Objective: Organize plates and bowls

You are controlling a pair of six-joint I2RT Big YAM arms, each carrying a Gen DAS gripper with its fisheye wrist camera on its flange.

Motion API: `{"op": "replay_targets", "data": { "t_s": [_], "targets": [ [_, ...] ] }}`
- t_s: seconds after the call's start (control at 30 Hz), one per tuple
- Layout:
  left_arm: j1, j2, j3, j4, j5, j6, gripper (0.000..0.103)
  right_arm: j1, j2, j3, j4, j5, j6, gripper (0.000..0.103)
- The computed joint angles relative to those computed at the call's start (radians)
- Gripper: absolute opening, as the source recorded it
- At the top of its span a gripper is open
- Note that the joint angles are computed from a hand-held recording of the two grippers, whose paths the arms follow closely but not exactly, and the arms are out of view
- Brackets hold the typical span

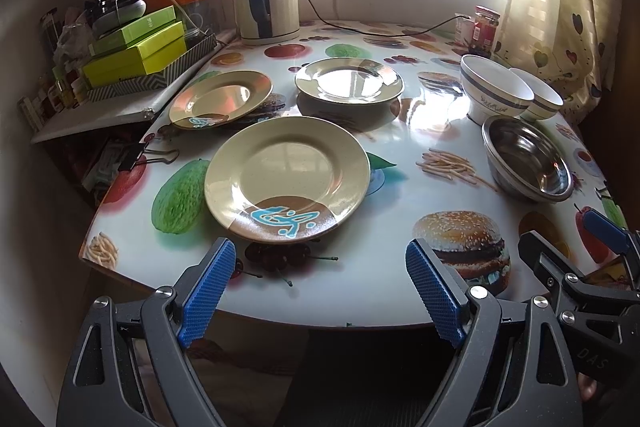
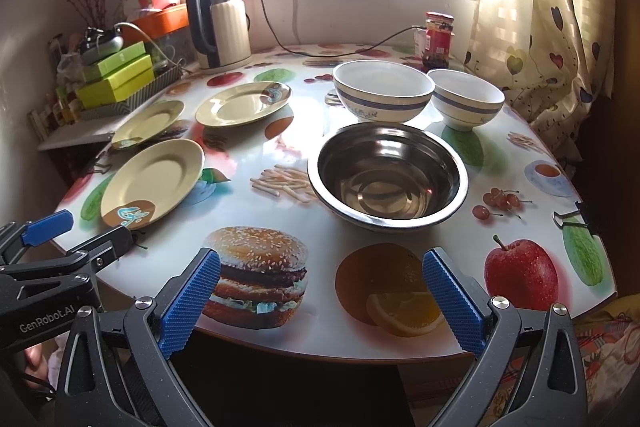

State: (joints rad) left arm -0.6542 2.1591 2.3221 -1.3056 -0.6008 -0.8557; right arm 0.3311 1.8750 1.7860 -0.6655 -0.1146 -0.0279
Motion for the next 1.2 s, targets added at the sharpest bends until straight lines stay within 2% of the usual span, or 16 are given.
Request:
{"op": "replay_targets", "data": {
  "t_s": [1.03,1.2],
  "targets": [
    [0.017,0.001,-0.006,0.017,0.029,0.014,0.088,-0.004,0.014,0.019,-0.014,0.006,-0.007,0.103],
    [0.027,-0.031,-0.051,0.047,0.026,-0.001,0.088,-0.008,0.029,0.054,-0.021,-0.037,-0.031,0.103]
  ]
}}
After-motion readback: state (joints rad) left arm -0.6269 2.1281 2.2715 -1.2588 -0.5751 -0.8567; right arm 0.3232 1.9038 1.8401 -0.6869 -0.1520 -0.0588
